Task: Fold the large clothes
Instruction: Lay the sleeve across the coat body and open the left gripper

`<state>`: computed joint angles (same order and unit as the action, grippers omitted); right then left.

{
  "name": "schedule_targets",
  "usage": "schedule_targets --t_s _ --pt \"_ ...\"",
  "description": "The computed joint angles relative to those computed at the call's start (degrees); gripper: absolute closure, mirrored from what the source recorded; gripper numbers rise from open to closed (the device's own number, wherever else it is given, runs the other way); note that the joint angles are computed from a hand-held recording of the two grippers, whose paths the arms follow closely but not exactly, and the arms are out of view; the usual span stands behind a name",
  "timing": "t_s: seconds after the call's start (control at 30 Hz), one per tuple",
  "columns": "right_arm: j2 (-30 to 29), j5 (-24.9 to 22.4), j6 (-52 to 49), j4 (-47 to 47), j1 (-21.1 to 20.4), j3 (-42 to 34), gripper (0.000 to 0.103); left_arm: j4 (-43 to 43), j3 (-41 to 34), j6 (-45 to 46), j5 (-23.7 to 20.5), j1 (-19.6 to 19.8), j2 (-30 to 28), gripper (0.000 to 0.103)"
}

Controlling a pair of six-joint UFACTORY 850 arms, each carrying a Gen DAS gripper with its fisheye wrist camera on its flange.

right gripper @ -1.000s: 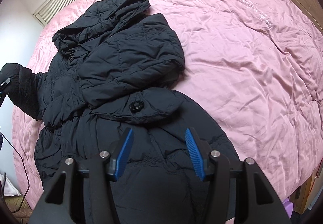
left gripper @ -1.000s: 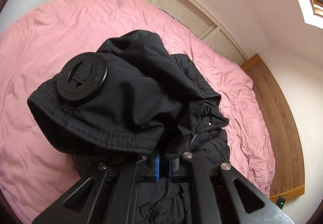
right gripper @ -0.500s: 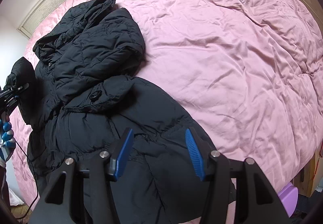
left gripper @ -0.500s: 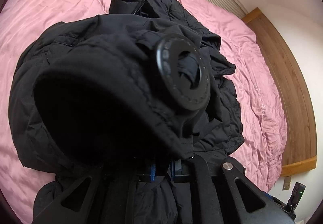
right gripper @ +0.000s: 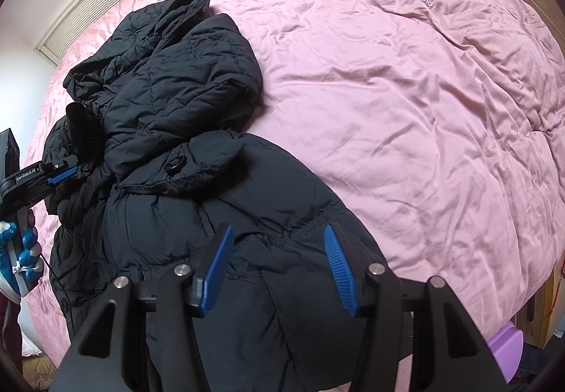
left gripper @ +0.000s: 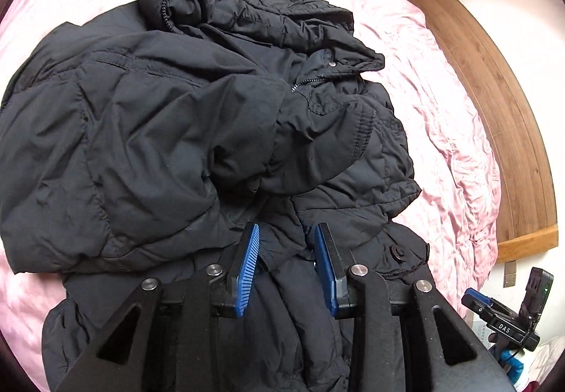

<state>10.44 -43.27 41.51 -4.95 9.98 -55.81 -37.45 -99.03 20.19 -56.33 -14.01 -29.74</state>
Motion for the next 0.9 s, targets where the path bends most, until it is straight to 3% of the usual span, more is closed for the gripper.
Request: schedule_targets --t_s 0.13,0.4,0.63,0.9 --pt "-2.4 0.48 -0.85 -0.29 1.91 -2.77 0.05 0.06 1.19 0.45 1.31 1.88 1.86 0.061" --pt "-13.45 2.32 -7.36 0.27 7.41 -16.01 0.05 3.96 -1.12 -2.22 2.07 6.53 2.3 0.058" --pt "-27.54 2.33 -17.21 2.03 12.08 -34.89 0.05 8.95 -7.31 -5.31 2.92 8.55 -0.95 0.051" --pt "-45.79 -0.75 -29.1 6.0 14.25 -59.63 0.05 13.04 -16.23 -7.35 4.15 7.2 -8.22 0.049"
